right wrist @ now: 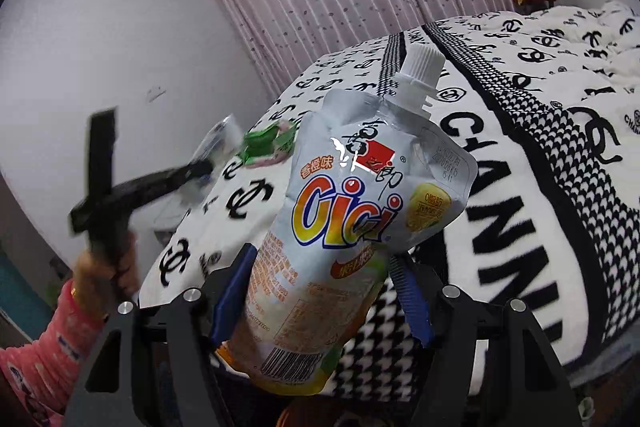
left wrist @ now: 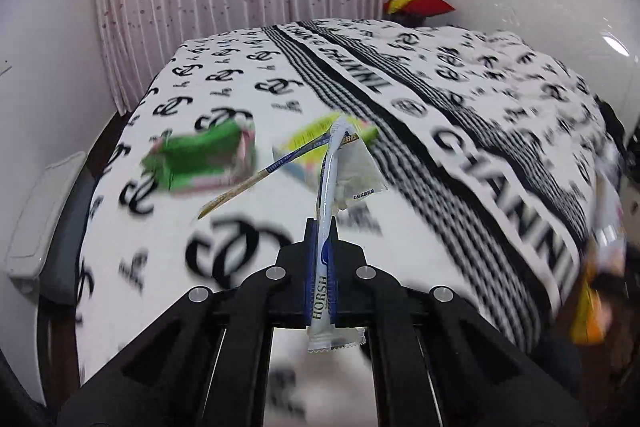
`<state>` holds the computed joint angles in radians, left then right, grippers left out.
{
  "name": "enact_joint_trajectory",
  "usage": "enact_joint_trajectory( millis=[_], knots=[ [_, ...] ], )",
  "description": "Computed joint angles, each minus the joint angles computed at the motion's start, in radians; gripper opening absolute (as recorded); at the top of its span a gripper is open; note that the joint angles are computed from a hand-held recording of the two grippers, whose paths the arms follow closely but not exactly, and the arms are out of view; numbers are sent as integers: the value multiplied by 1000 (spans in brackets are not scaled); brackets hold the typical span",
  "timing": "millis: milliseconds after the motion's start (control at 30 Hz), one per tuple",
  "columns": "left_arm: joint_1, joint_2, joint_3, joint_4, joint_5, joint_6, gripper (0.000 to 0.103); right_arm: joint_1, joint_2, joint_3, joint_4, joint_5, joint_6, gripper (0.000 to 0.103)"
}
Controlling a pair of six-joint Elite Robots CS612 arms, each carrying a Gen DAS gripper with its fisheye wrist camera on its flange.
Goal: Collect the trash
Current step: 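Carry pouch and straw packet over the orange bucket and open both tools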
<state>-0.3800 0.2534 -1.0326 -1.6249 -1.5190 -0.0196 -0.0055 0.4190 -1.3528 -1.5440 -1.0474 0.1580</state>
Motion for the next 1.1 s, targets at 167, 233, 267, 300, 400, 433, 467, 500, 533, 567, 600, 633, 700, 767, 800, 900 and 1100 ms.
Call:
enact_joint_trajectory(
  millis=[167, 233, 267, 300, 400, 433, 467, 500, 533, 567, 600, 633, 700, 767, 800, 900, 1100],
  knots=[
    [-9, 109, -246, 149, -63, -8, 4, 14, 21, -65, 70, -7, -37, 65],
    [-14, 140, -316, 194, -73, -10, 4, 20, 29, -91, 99, -12, -55, 65],
    [-16, 155, -349, 219, -80, -13, 4, 24, 35, -108, 116, -15, -66, 65],
    [-19, 171, -384, 246, -91, -19, 4, 27, 39, -120, 128, -19, -74, 65],
    [-26, 209, -458, 312, -108, -22, 4, 40, 58, -167, 183, -35, -113, 65],
    [-29, 225, -487, 342, -120, -23, 4, 46, 67, -187, 211, -44, -134, 65],
    [-30, 236, -504, 359, -126, -25, 4, 50, 72, -198, 226, -49, -144, 65],
    [-32, 247, -521, 379, -132, -29, 4, 54, 78, -212, 244, -54, -156, 65],
    [-33, 260, -541, 402, -144, -36, 4, 60, 88, -231, 272, -63, -176, 65],
    [-35, 274, -560, 426, -154, -38, 4, 64, 94, -242, 287, -71, -186, 65],
    [-39, 286, -576, 443, -152, -44, 4, 68, 101, -252, 303, -80, -196, 65],
    [-42, 297, -589, 465, -156, -51, 4, 72, 108, -263, 328, -87, -205, 65],
    [-43, 316, -609, 508, -178, -68, 4, 77, 123, -282, 381, -87, -214, 65],
    [-49, 334, -625, 544, -172, -70, 4, 84, 134, -294, 418, -101, -224, 65],
    [-53, 343, -631, 566, -170, -68, 4, 87, 141, -299, 442, -109, -226, 65],
    [-59, 364, -641, 613, -174, -68, 4, 94, 157, -306, 488, -123, -228, 65],
    [-61, 382, -616, 710, -191, -102, 4, 103, 185, -298, 577, -140, -217, 65]
  ],
)
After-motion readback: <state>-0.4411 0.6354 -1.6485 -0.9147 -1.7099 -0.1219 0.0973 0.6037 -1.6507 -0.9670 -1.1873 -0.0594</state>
